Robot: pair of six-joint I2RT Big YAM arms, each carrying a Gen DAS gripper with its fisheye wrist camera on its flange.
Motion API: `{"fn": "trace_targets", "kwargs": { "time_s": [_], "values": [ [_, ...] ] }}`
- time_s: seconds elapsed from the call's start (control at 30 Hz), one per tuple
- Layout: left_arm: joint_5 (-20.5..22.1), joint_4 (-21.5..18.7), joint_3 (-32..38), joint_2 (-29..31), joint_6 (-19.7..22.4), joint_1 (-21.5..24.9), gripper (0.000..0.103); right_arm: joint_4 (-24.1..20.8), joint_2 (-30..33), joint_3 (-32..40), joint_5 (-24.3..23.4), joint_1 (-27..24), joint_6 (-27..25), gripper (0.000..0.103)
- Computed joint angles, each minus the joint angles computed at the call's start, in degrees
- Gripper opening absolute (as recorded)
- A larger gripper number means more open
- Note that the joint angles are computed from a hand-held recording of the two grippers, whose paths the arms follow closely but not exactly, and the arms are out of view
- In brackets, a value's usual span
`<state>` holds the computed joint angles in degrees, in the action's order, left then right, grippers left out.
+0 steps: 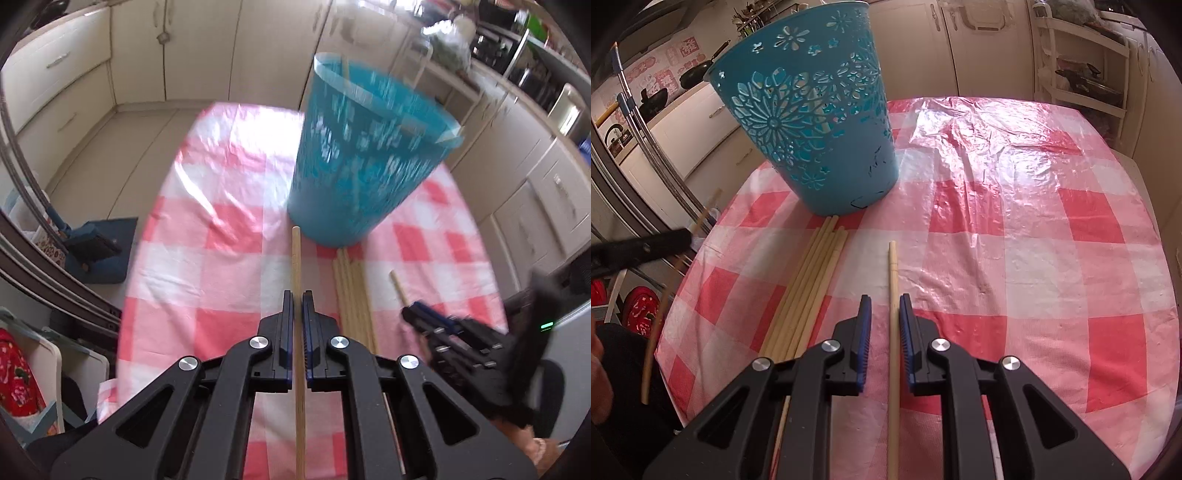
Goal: Organize utensils
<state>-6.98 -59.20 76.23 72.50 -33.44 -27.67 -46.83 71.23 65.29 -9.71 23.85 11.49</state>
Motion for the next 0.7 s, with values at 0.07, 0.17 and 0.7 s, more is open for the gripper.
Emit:
{"fn": "trace_targets", "kwargs": {
  "time_s": [0.07,0.17,0.7],
  "values": [
    [-1.2,0.7,2.0,-1.9,0.5,0.1,0.004,0.1,-0.1,-0.1,0.3,0.1,0.2,0.016],
    [-2.7,2.7,6.6,-3.0,2.1,0.4,0.004,0.1,-0.2,-0.1,0.5,0.2,0.5,0.016],
    [-16.2,21.6,27.1,14.7,12.1,0.4,0.004,-0.5,0.3,0.4,-3.3,-1.6,1.8,0.017]
  ]
}}
